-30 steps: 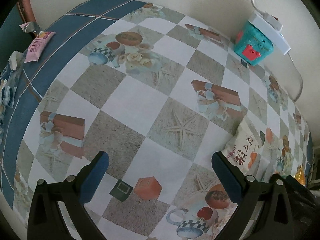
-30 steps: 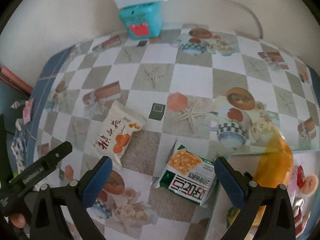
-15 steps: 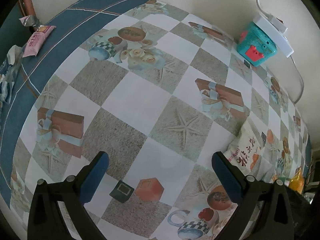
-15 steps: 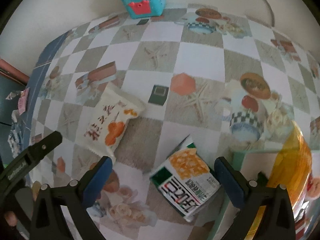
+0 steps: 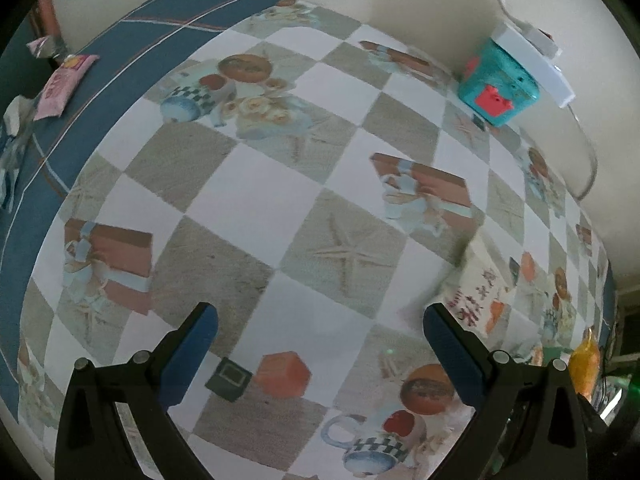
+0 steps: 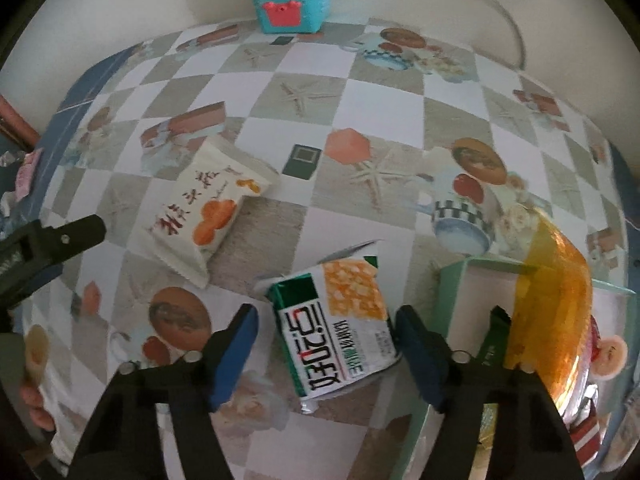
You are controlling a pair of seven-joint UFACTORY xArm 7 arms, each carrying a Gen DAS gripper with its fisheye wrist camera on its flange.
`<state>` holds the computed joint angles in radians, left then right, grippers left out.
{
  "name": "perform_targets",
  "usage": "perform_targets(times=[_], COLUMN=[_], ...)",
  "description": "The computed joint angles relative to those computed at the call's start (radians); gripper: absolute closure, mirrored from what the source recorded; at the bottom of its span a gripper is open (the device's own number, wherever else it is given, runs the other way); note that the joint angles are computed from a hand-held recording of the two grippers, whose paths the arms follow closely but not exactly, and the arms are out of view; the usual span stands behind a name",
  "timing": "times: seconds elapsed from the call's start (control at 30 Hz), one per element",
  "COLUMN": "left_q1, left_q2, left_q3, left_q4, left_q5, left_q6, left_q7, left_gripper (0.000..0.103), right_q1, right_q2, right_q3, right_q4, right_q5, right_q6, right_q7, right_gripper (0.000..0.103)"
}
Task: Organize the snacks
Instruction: 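Grasp the white biscuit packet with the left gripper while the right grasps the green cracker packet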
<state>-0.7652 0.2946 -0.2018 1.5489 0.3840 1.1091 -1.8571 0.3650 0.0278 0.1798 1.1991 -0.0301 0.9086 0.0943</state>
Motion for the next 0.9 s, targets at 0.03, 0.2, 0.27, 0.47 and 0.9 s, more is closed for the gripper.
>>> perform_targets(times=[0.03,0.2,0.27,0.47,0.9], left_q1=[-0.001,-0.014,-0.019,-0.043,-0.078], left_q2=[0.011,0.055,0.070,0.123,0.246], left_q3=[0.001,0.012,0.018,0.041,0.087], left_q4=[0.015,0.075,0.093,0.162,0.316], left_q5=[0.006,0.033,0.039,0.067,0.056], left_q6=[-0.001,-0.018,-0.027,-0.027,-0.029], left_q7=[0.009,0.060,0.080,0.142,0.299], left_gripper=[0.001,0.001,0.001,0.001,0.001], right_q1=[-0.002,-0.017,-0.015,-0.007,-0.017], right_q2=[-0.009,-0.047,-0.056,-0.076,-0.072], right_q3=[-0.003,-0.008,-0.003,0.010,-0.003], right_q4=[-0.015,-0.080,-0.095,-0.120,-0.130], right_q5=[-0.005,-0.003,-0.031,-0.061,0.017], right_q6=[-0.013,-0.074,-0.087,-0.113,-0.152], right_q7=[0.019,0.091,0.120,0.181,0.151], right_gripper=[0.034,0.037,0.037,0.042,0.046])
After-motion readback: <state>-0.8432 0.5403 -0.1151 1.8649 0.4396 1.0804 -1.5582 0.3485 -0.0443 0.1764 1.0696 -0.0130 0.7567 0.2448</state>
